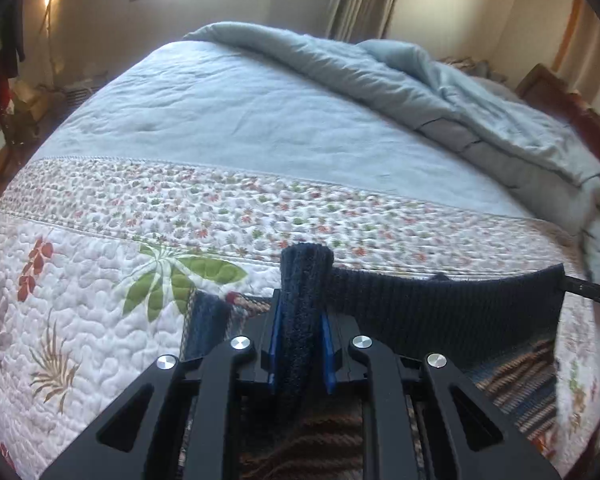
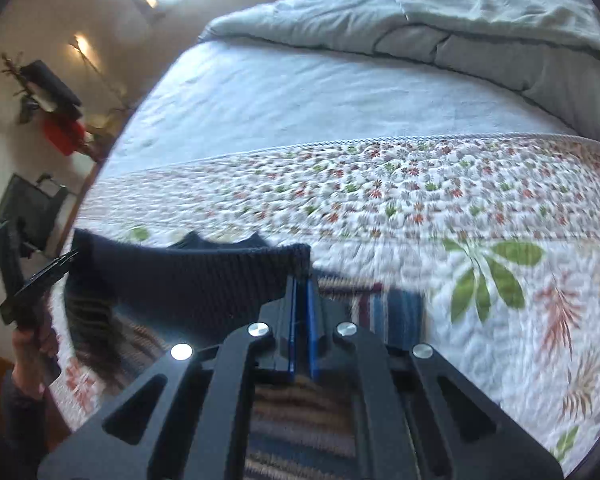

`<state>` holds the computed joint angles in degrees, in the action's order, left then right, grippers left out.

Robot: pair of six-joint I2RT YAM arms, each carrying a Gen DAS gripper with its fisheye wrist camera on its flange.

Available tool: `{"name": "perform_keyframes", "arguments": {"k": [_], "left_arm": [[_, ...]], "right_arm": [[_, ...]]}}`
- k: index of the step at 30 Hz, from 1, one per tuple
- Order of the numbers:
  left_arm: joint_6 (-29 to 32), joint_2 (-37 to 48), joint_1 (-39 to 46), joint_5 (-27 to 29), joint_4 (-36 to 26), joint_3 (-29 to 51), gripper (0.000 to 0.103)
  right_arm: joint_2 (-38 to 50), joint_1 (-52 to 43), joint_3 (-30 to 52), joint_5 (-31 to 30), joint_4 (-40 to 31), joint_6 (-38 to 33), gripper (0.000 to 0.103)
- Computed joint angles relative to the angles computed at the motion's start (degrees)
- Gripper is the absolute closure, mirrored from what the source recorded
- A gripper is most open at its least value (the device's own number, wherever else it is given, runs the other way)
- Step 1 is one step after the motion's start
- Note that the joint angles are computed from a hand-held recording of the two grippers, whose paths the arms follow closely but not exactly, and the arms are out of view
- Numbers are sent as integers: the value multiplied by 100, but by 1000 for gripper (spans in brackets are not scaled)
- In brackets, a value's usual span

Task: Fold small clothes
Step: 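Grasp the ribbed hem with both grippers and fold it toward the collar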

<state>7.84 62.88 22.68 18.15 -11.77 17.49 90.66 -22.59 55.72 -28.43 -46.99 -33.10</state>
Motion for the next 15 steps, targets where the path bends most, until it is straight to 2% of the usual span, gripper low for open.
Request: {"name": "perform_keyframes", "arguments": {"k": [1, 4, 7, 8, 10, 12, 13, 15], "left_arm": [[-95, 681, -115, -173, 554, 28, 86], [-341, 2267, -318, -663, 1643, 127, 86], [-232, 3385, -382, -929, 2468, 159, 83], [-221, 3558, -415, -990, 2653, 116, 78], [-242, 3691, -436, -1039, 2926, 16, 76], [-232, 3507, -344, -951, 2763, -10, 61], [-176, 3244, -207, -891, 2575, -69, 53], [87, 2661, 107, -734, 2217, -231, 50]], "right_arm": [[106, 119, -88, 85, 260, 132, 99], [801, 524, -257, 536, 1114, 636, 99], [1282, 682, -436, 883, 1653, 795, 99], [1411, 717, -471, 984, 1753, 851, 99], [1551, 698, -575, 980, 1907, 844, 97], [1399, 626, -668, 902, 1885, 813, 92], [1277, 580, -686, 893, 1781, 759, 84], [855, 403, -784, 908, 1487, 426, 81]]}}
